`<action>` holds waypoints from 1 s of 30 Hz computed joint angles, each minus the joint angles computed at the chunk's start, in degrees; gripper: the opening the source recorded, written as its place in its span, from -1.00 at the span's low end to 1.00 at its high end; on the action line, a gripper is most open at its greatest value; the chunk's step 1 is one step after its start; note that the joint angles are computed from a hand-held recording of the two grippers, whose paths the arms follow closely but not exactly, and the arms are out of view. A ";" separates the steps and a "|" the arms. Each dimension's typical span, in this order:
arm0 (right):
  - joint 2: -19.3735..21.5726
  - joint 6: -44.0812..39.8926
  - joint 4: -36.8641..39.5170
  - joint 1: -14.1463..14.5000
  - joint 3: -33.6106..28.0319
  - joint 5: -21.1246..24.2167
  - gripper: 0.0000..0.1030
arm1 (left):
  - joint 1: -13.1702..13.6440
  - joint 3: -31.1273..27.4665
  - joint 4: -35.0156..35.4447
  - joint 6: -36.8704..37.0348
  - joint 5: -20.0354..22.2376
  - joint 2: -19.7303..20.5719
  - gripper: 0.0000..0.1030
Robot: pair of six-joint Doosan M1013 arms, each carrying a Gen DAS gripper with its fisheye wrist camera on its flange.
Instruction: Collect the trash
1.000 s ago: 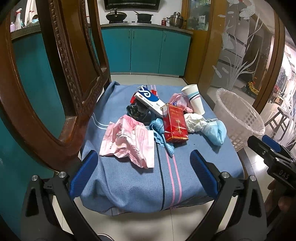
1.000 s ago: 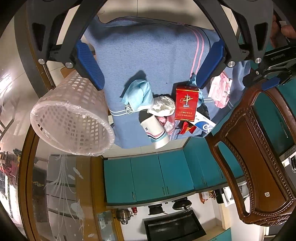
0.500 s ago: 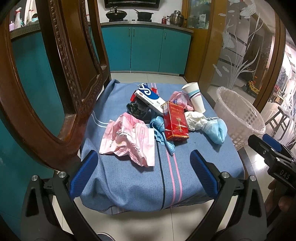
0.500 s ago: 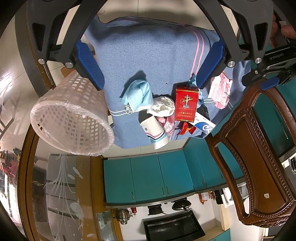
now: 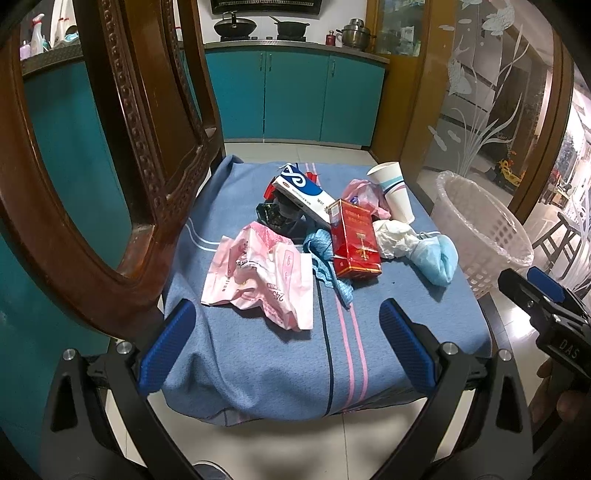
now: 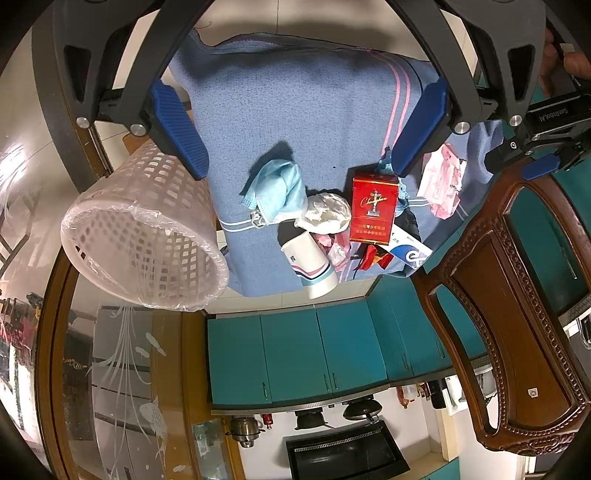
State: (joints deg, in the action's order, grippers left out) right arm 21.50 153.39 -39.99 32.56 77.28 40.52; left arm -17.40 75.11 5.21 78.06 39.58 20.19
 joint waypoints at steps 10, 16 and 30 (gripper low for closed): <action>1.81 -2.62 0.15 -0.50 -2.17 2.64 0.89 | 0.08 -0.70 0.79 -0.96 1.45 0.60 0.93; 8.32 -13.98 6.03 -2.41 -10.74 9.84 0.88 | 0.23 -1.90 1.26 -1.67 3.41 1.65 0.93; 6.17 -19.50 14.17 -3.20 -9.43 7.45 -0.74 | 0.94 -4.36 1.30 -2.13 6.85 3.73 0.93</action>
